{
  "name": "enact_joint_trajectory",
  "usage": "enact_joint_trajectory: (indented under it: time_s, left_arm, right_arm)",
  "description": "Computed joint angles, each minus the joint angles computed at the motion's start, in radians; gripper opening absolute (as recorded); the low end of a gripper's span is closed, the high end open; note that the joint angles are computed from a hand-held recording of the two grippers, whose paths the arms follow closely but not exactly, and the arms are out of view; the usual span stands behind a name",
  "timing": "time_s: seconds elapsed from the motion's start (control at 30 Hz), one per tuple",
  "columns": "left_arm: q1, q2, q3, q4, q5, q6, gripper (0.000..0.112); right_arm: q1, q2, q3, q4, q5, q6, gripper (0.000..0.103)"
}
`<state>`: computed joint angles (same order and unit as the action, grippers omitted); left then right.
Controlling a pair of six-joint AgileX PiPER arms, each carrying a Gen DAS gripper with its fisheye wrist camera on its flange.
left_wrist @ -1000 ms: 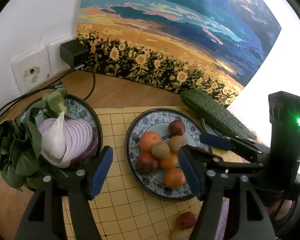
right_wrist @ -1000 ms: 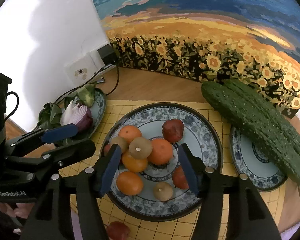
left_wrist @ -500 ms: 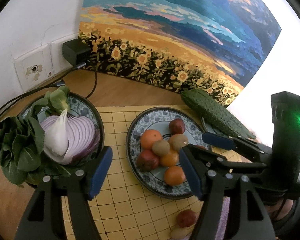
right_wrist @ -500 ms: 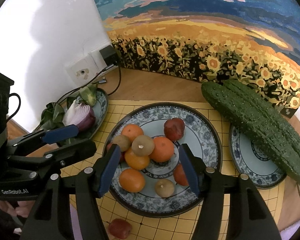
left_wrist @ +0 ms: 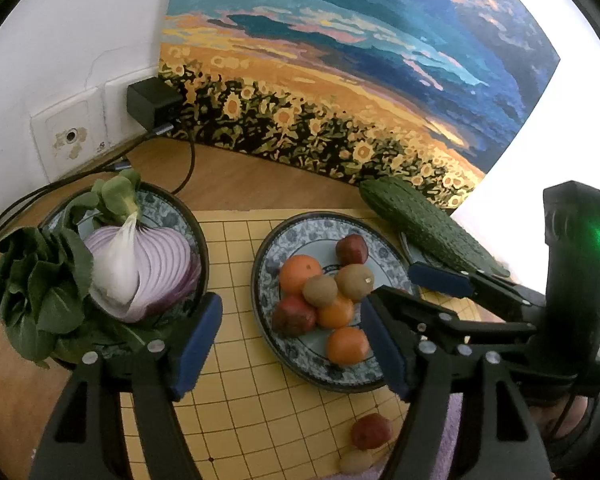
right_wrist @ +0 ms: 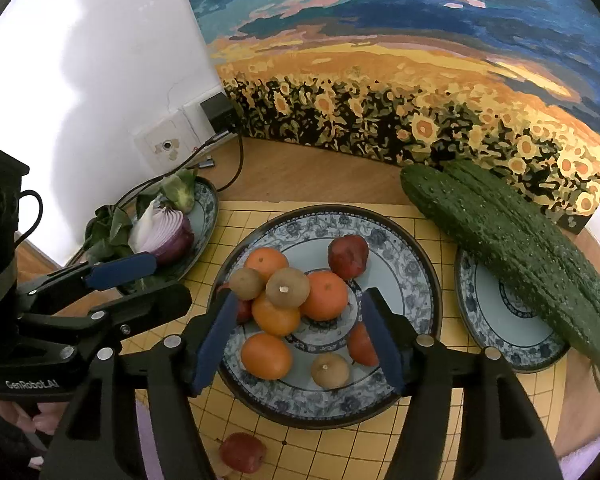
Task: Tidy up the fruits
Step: 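Pull both tools back toward the red apple and kiwi on the cloth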
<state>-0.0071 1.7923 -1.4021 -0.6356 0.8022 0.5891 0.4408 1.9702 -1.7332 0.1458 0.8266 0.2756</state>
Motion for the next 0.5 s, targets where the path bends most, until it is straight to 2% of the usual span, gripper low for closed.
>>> enact_joint_trajectory:
  time_s: [0.5]
  left_arm:
    - [-0.002,-0.04,0.041,0.0,-0.002,0.004,0.079]
  right_arm:
    - [0.01,-0.034,0.039,-0.02,-0.006,0.032,0.069]
